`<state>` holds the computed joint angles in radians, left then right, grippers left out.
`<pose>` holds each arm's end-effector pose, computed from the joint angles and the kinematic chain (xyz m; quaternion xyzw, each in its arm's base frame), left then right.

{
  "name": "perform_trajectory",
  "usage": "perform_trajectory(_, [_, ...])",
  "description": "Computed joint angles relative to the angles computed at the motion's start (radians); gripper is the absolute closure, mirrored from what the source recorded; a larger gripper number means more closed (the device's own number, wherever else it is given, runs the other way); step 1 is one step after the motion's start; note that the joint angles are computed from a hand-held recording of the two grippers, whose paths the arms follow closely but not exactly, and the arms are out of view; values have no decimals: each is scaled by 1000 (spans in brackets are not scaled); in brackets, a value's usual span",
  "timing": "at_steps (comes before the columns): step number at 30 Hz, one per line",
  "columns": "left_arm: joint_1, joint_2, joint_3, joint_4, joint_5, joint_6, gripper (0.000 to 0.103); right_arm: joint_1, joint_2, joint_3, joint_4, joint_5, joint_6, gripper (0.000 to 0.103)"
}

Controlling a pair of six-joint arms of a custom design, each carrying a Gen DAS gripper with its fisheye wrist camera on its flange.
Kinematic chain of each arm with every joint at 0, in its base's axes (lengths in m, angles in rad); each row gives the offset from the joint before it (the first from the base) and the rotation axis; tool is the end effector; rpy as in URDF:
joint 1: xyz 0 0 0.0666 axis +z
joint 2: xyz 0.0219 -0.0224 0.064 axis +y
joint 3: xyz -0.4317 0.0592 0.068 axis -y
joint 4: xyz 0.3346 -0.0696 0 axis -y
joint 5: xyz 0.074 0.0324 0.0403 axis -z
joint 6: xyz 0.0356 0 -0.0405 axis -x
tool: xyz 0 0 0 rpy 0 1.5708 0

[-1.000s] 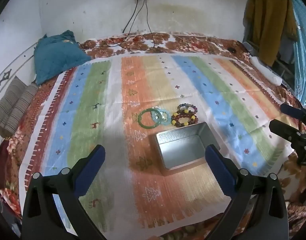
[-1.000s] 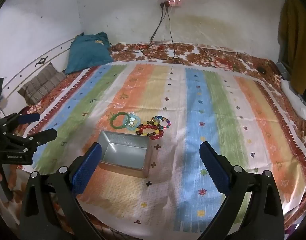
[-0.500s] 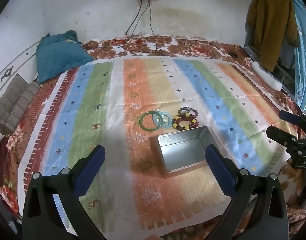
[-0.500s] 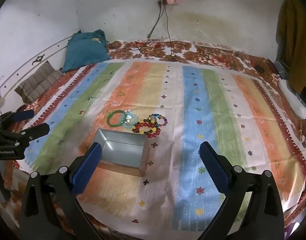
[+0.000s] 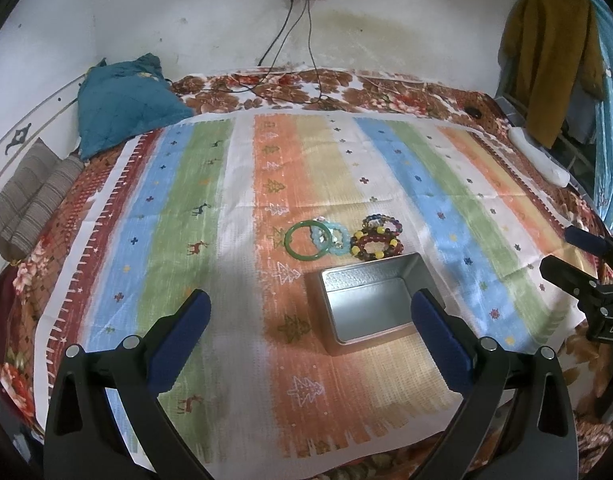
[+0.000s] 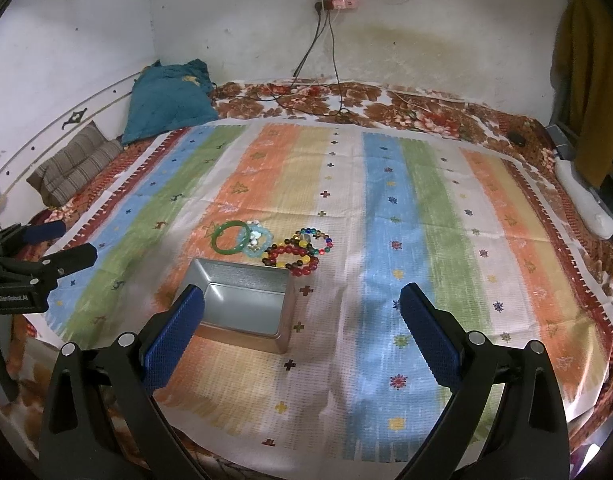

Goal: Organize jewelry
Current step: 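Move both tools forward toward the bracelets beside the silver tin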

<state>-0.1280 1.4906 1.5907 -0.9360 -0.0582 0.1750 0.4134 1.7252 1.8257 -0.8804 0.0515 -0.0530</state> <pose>0.4578 -0.0572 0.5184 -0.0324 0.9323 -0.0274 0.3591 0.5193 0.2254 0.5031 -0.1556 0.9094 0.0659 0.3802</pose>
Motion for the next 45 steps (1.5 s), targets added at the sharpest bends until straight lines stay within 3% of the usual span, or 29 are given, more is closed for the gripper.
perform_trajectory(8, [-5, -6, -9, 3, -19, -7, 5, 1, 0, 3, -3, 7, 2, 4])
perform_trajectory(17, [26, -4, -8, -3, 29, 34, 5, 1, 4, 3, -4, 0, -9, 4])
perform_trajectory(19, [38, -4, -9, 1, 74, 51, 5, 6, 4, 0, 1, 24, -12, 4])
perform_trajectory(22, [33, 1, -6, -7, 42, 66, 5, 11, 6, 2, 15, 32, -18, 4])
perform_trajectory(28, [27, 24, 17, -31, 12, 62, 5, 6, 50, 56, -41, 17, -8, 4])
perform_trajectory(33, [27, 51, 40, -47, 7, 46, 6, 13, 78, 88, -47, 55, 25, 4])
perform_trajectory(45, [46, 132, 123, -65, -17, 9, 5, 2, 165, 216, -131, 2, 11, 4])
